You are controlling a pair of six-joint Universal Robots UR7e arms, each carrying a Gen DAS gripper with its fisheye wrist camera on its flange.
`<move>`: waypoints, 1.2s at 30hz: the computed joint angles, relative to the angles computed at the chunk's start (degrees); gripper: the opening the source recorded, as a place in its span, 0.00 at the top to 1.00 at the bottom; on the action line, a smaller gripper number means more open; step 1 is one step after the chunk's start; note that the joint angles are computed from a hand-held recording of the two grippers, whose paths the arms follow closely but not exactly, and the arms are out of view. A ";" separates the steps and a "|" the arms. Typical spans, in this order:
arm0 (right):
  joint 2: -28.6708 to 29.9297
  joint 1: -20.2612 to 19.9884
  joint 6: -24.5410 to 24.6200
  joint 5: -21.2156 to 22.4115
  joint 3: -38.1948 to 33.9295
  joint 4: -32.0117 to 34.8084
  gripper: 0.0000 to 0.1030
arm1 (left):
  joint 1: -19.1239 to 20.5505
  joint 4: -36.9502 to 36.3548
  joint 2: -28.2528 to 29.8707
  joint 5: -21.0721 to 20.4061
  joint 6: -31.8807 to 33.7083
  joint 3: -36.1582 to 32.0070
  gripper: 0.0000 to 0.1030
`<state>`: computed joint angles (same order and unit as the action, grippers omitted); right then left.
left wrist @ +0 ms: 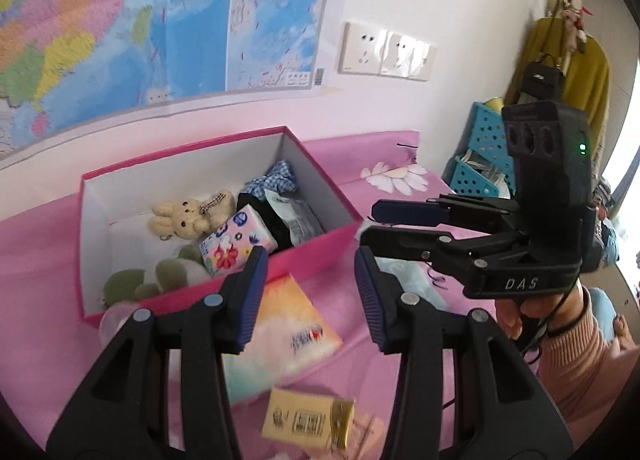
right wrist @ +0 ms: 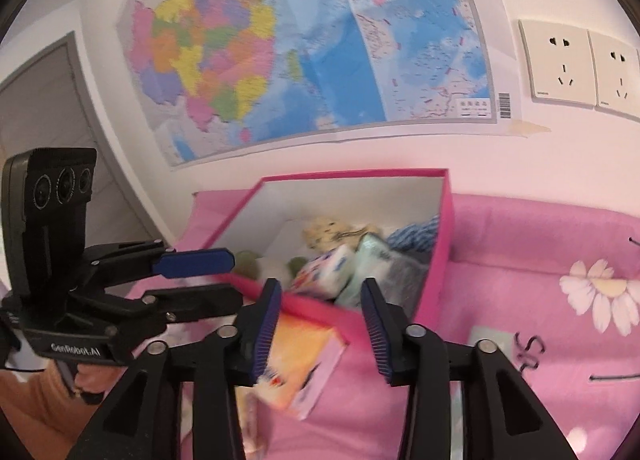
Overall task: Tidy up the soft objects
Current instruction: 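Move the right gripper back toward the yellow tissue pack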
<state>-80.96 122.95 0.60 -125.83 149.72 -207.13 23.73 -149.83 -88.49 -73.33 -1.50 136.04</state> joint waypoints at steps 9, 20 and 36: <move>2.83 5.61 5.40 2.22 3.40 -0.17 0.52 | 1.41 7.15 -11.51 -0.93 -2.70 5.51 0.54; 13.68 4.19 14.01 7.04 8.13 -8.80 0.52 | 7.17 12.80 -13.95 -2.27 -6.74 8.96 0.54; 22.60 3.04 15.06 9.81 6.38 -13.83 0.57 | 11.09 11.01 -7.25 -5.63 -5.11 8.49 0.54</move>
